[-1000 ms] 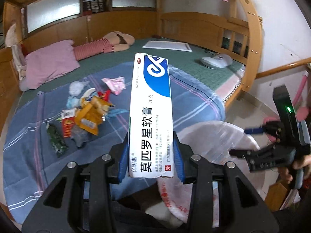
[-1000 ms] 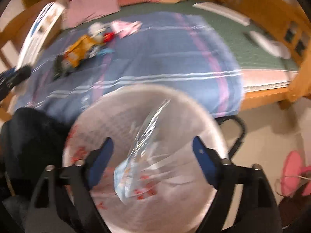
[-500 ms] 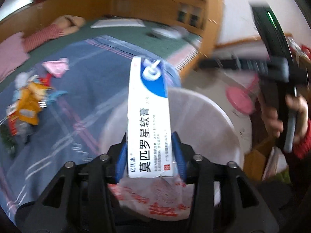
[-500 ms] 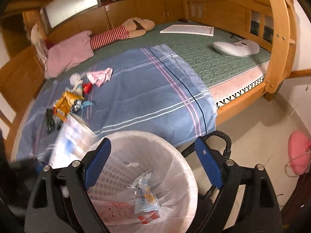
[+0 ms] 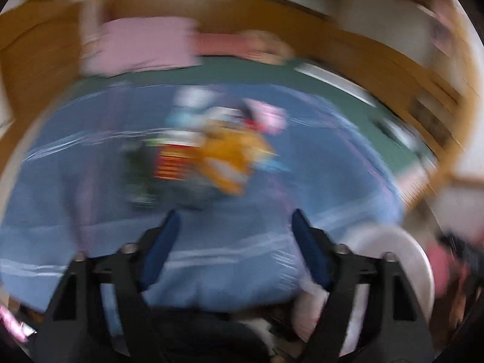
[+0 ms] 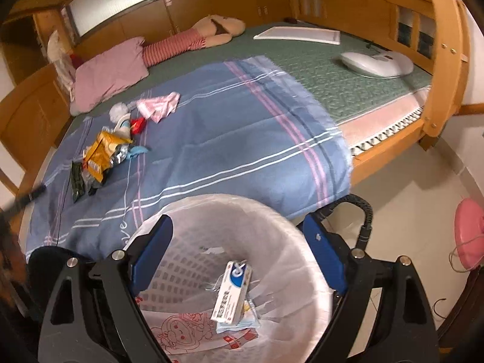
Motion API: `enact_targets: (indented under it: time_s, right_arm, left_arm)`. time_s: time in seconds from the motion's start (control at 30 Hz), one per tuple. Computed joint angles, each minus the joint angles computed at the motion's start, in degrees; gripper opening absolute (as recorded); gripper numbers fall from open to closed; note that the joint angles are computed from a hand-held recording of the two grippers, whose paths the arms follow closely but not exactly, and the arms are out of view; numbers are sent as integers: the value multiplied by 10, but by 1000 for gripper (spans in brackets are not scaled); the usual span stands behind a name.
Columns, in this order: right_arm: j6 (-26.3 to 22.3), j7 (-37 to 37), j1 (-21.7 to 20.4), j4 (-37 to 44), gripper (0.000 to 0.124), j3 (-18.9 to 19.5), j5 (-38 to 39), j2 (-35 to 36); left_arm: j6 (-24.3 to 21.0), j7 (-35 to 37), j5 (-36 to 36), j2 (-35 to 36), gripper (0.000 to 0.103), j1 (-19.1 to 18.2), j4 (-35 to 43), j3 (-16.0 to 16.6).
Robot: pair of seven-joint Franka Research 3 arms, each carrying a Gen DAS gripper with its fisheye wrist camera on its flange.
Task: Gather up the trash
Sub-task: 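Grasp the green snack bag with the left tool while the right tool grasps the yellow chip bag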
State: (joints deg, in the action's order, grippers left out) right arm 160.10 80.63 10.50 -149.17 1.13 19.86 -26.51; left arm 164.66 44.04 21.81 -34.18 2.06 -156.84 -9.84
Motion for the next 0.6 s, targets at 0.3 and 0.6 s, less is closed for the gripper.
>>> enact_targets:
  time_s: [0.3,0.6]
  right_arm:
    - [3,5,66,148,86,38,18,151]
    - [-2,146,151,446,86,51,-195,422]
  left_arm:
    - [-47,-71,104,89,67,144,51,15]
    - [-23,-46,47,97,77,135,27,57]
